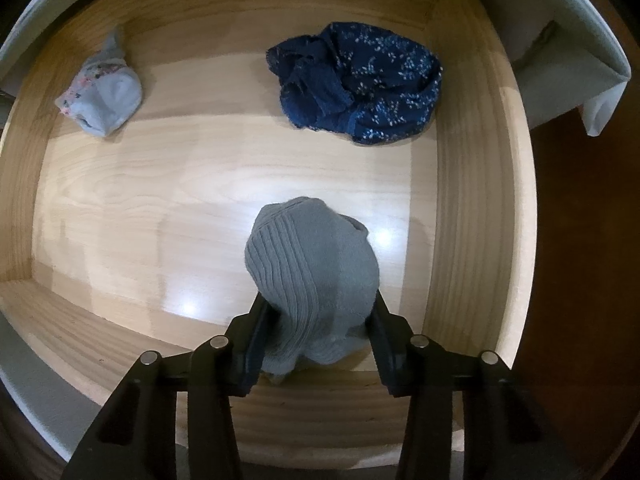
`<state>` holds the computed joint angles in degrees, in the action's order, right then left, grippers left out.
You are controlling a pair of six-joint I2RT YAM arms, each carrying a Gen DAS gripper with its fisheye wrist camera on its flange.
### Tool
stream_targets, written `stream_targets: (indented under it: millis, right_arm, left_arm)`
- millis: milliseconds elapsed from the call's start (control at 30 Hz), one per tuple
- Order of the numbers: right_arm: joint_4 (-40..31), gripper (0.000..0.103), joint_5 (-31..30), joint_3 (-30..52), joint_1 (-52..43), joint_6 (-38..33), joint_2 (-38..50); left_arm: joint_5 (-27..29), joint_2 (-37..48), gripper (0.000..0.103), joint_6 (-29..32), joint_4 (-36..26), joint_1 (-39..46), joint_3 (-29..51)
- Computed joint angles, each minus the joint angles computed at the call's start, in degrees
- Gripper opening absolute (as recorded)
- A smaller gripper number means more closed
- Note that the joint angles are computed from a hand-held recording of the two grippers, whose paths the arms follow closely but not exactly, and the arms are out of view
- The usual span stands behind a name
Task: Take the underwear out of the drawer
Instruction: 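Move the left gripper back over the drawer while the right gripper lifts the grey knit sock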
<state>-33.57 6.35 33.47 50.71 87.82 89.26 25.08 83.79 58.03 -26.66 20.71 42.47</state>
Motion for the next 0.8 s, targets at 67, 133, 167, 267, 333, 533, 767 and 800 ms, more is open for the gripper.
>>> stream_targets:
  millis: [67,133,167,267,333,533,767,800]
  right_arm:
    - [-0.69,0.039,1.05,0.1,0.73,0.81,-1.06]
    - [-1.24,0.038,1.98,-0.09,1.47,2.0,-2.47]
    - [-1.18,0.037,2.22,-0.3,1.7,2.3,-3.11]
    - [-1.82,0.037,3.03,-0.64,2.67,3.76,-4.8]
    - [-1.9,0.036,3.75,-1.16,3.2,4.67,-6.47]
    - [-7.17,0.036,6.27,-0.64,7.14,8.3,-11.69]
    - [-15.42,0.036,9.3,2.26,8.17,8.58,-17.29]
    - [-16.67,0.036,9.79,2.79,8.77,9.06,-17.95]
  left_arm:
    - [-0.08,0.24,0.052,-0.13,-0.19,0.03,0.25]
    - [0.04,0.42,0.052,-0.21,-0.5,0.15,0.51]
    - [0.1,0.49,0.052,-0.2,-0.66,0.21,0.66]
    - [0.21,0.78,0.052,-0.25,-1.03,0.35,1.07]
    - [0.29,1.0,0.052,-0.27,-1.4,0.43,1.37]
    - [-0.2,1.81,0.052,-0.73,-1.64,0.15,1.95]
    - [-0.62,2.68,0.052,-1.12,-1.91,0.39,2.72]
    - [-0.65,2.99,0.052,-1.21,-2.1,0.47,3.03]
